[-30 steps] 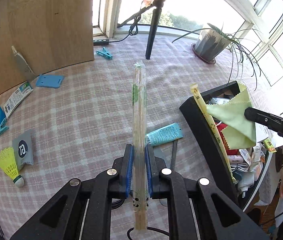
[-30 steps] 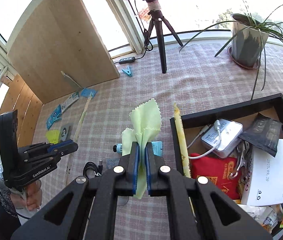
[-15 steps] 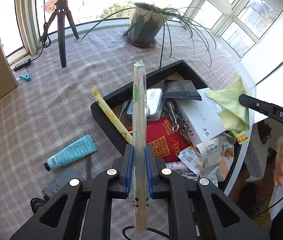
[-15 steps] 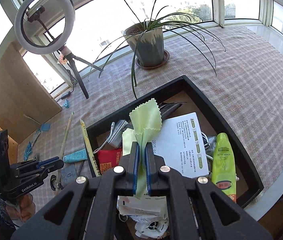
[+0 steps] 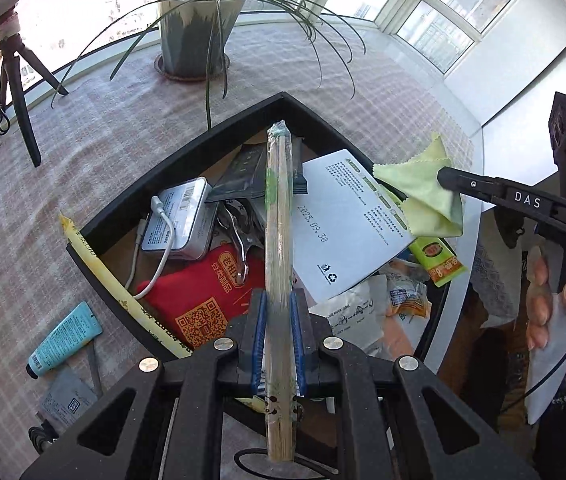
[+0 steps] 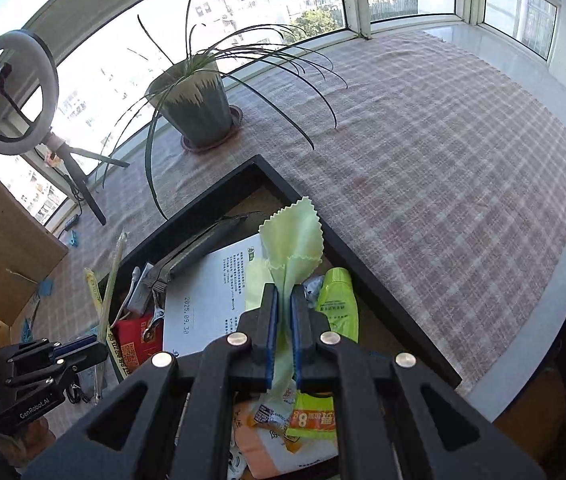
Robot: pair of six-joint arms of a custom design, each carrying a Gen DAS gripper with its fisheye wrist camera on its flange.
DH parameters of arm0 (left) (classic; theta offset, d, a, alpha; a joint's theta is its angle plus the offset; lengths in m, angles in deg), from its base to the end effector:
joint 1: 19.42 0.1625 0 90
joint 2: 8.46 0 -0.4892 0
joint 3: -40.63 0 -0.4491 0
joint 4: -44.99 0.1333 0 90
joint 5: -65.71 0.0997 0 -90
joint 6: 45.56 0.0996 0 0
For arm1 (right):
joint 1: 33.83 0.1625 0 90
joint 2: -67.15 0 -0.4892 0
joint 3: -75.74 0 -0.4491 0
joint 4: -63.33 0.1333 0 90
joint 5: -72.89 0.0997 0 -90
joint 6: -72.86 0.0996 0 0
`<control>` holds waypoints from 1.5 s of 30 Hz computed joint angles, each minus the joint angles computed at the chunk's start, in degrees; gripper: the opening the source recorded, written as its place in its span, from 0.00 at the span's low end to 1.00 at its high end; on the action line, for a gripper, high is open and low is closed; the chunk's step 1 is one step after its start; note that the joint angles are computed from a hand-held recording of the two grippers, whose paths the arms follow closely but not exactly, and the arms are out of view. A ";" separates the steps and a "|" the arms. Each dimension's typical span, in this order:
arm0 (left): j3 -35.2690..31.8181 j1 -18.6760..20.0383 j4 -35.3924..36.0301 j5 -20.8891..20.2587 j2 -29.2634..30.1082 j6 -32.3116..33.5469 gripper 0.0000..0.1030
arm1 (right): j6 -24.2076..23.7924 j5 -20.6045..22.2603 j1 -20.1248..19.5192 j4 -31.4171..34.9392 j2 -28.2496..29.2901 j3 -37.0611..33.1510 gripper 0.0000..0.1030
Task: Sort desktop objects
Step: 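Carry the chopsticks and green cloth over the black tray with both grippers, then open both grippers to drop the chopsticks and cloth into the tray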
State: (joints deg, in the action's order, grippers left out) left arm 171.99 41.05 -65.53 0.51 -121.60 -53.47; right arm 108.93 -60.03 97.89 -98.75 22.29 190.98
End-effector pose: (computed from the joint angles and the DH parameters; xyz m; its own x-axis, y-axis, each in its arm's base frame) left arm -0.0141 -0.3800 0.3856 -0.8583 0.3090 -0.4096 0.3780 0.9207 -0.0974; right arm 0.4478 -0.4038 0.0146 -0.8443 0.0575 0.5327 -0.2079 0.8811 -0.4247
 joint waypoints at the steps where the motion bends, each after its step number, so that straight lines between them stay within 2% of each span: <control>1: 0.05 0.11 1.24 -0.37 -0.24 -0.13 0.11 | 0.26 -0.07 -0.03 -0.07 -0.20 0.40 0.06; 7: 0.11 0.83 6.58 0.39 -1.61 -1.12 0.11 | 0.43 0.20 -0.76 -1.14 -0.60 1.64 0.07; 10: 0.07 1.61 6.97 0.80 -0.89 -0.89 0.11 | 0.34 0.34 -0.81 -1.18 -0.27 1.38 0.07; 12: -0.16 2.90 6.58 -0.31 0.40 -0.72 0.11 | 0.10 0.44 -0.81 -1.48 -0.07 1.22 0.07; 17: 0.03 3.67 3.44 0.89 3.65 -0.81 0.11 | -0.58 0.36 -0.73 -1.07 0.23 0.57 0.07; 24: -0.55 2.54 -2.17 3.70 7.59 0.12 0.11 | 0.06 -1.25 -1.09 0.85 0.14 0.19 0.07; 29: -1.72 3.00 -5.72 3.40 10.44 1.02 0.11 | 0.67 -1.63 -1.68 2.86 -0.15 0.06 0.07; 31: -2.94 4.11 -4.97 1.47 11.59 0.72 0.14 | 0.05 0.02 -2.01 4.13 -0.06 -0.29 0.09; 32: -3.49 4.61 -4.10 0.91 11.98 0.16 0.25 | 0.74 0.23 -2.06 5.24 0.03 -0.56 0.11; 33: -3.38 4.58 -3.92 0.60 11.64 -0.10 0.33 | 1.47 0.39 -2.10 6.40 0.12 -0.85 0.20; 34: -3.17 4.51 -4.34 0.73 11.12 0.26 0.35 | 1.84 0.42 -2.07 6.77 0.29 -1.03 0.33; 36: -2.97 4.23 -4.25 1.77 10.33 0.84 0.35 | 2.26 -0.03 -1.73 6.00 0.52 -1.02 0.47; 45: -3.49 6.04 -3.34 2.09 7.08 2.10 0.35 | 1.68 0.74 -0.61 5.47 1.60 -2.91 0.48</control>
State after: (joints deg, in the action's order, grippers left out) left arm 168.50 47.09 -68.87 2.60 -114.53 -51.37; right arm 110.61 -59.29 97.29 -93.28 23.89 188.07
